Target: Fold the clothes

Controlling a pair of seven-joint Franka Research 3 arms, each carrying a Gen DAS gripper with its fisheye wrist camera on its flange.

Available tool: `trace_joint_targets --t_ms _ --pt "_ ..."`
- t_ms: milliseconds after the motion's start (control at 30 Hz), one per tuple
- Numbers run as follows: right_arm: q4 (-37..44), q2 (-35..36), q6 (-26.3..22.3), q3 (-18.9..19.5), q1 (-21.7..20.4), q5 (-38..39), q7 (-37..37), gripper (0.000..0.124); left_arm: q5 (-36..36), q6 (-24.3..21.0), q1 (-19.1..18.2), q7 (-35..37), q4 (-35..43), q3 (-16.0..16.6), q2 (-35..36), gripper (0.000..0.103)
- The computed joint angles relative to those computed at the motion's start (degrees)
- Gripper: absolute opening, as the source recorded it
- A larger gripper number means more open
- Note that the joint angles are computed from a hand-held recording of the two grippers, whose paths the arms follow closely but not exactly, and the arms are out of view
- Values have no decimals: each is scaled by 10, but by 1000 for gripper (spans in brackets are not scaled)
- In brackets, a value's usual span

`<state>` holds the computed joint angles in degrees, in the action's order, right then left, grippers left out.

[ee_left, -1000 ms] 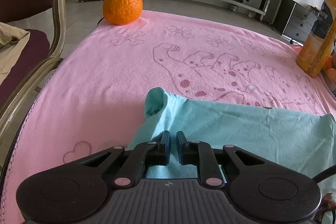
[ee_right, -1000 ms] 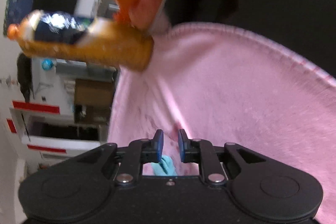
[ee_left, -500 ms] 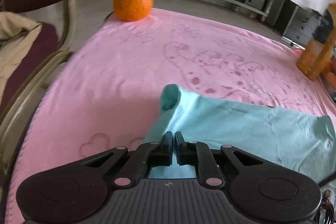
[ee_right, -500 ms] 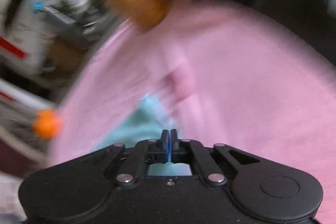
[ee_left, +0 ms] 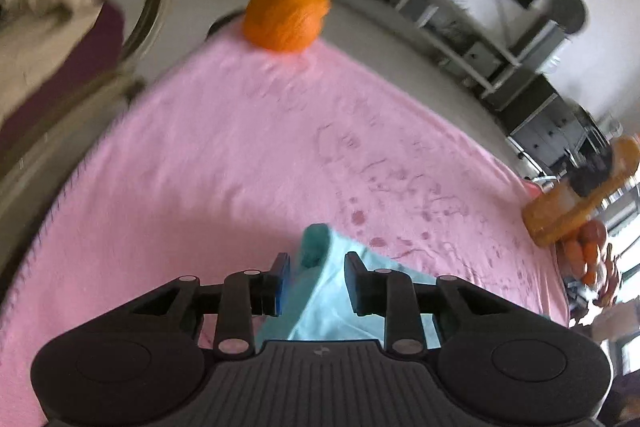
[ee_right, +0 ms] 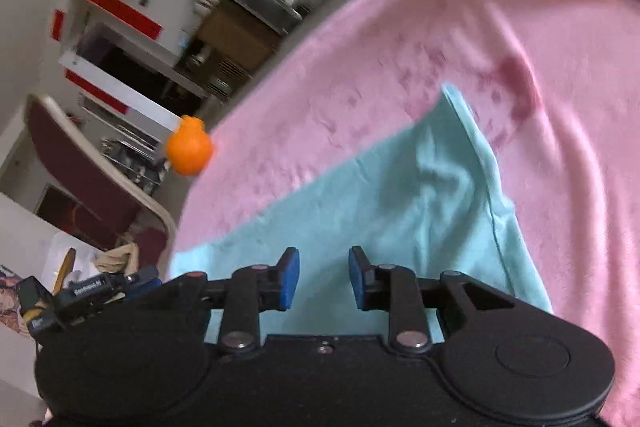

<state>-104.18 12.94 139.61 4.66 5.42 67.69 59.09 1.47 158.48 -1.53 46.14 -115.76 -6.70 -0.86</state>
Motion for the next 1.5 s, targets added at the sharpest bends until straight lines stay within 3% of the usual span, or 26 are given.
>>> trace_joint_targets --t_ms 100,133,267,400,467,533,567,733,833,967,1067,1233,1300,1400,1500 --pt "11 14 -28 -1 -12 21 12 25 -21 -6 0 19 7 0 7 24" --pt "15 17 -34 -1 -15 27 15 25 -38 0 -1 37 7 -2 8 18" --pt "20 24 -43 2 -20 39 15 25 -112 14 -6 120 13 -9 17 13" --pt "10 16 -50 0 -24 44 8 25 -38 -2 -8 73 26 -7 26 4" --pt "5 11 -51 -1 -24 46 8 25 -14 -7 -7 55 26 -5 25 4" --pt "5 12 -51 -1 -22 47 6 25 20 -23 -6 38 37 -3 30 13" --pt "5 12 -50 -2 -22 47 5 25 33 -30 -5 38 43 -3 33 23" --pt "1 7 -52 -4 -22 48 3 26 40 -48 -3 72 76 -6 62 22" --pt "1 7 -54 -5 -22 49 4 26 23 -71 1 79 91 -9 73 8" --pt "4 9 -59 -5 -23 49 6 26 44 -94 -4 61 94 -8 60 8" --pt "5 10 -60 -5 -22 47 6 26 10 -92 -2 89 92 -14 57 19" --pt "4 8 -59 -5 -22 47 6 26 34 -158 -10 83 119 -14 67 1" --pt "3 8 -59 -5 -22 47 6 26 -1 -140 -6 105 107 -16 56 0" --pt "4 8 -58 -5 -21 45 4 27 -139 -78 6 184 79 -23 43 0" --pt "4 8 -59 -5 -21 46 4 27 -169 -68 4 195 80 -22 53 0"
